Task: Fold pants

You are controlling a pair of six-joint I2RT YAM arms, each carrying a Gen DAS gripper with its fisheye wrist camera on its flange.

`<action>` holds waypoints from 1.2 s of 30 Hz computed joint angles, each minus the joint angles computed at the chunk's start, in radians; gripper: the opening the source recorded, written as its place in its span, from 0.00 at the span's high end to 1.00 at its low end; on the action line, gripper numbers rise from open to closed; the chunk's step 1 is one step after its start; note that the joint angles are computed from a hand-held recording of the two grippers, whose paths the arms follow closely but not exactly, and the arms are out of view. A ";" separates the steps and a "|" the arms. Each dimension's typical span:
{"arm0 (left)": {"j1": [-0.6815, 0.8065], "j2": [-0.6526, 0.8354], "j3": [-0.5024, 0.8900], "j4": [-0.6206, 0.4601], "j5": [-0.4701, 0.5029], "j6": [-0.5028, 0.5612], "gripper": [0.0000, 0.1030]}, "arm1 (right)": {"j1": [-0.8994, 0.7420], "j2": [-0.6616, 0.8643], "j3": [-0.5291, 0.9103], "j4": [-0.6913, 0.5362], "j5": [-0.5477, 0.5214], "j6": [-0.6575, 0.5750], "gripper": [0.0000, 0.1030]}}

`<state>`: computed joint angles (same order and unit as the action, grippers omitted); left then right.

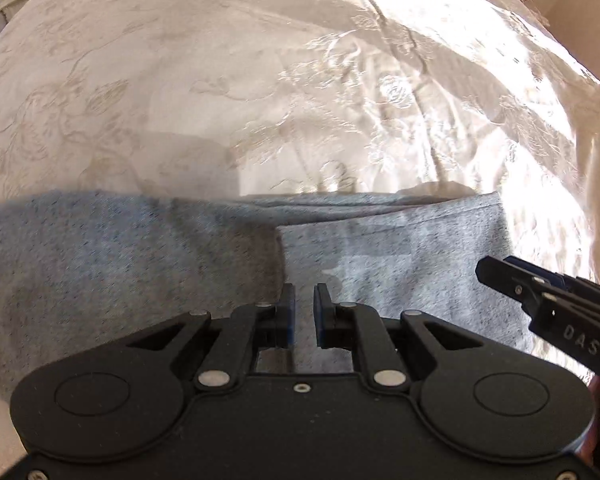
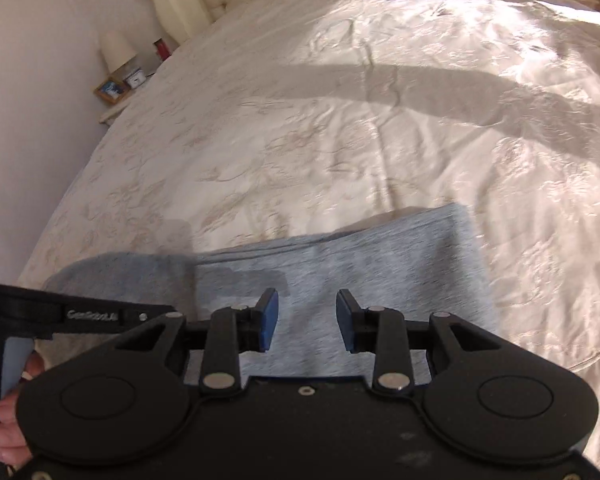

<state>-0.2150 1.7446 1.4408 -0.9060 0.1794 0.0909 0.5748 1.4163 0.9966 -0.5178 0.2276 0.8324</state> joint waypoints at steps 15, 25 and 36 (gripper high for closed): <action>-0.100 0.167 0.045 0.052 -0.149 -0.113 0.80 | -0.338 0.137 -0.054 0.033 -0.165 -0.305 0.85; -0.141 -0.101 -0.275 0.069 -0.236 -0.191 0.80 | -0.262 -0.217 -0.269 -0.110 -0.230 -0.271 0.82; -0.145 -0.189 -0.224 -0.065 -0.279 -0.316 0.80 | -0.350 -0.473 -0.323 -0.265 -0.262 -0.292 0.82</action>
<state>-0.3604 1.5552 1.2172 -0.9706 -0.0998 -0.2255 0.2250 0.9433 0.6735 -0.7823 -0.0347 0.5407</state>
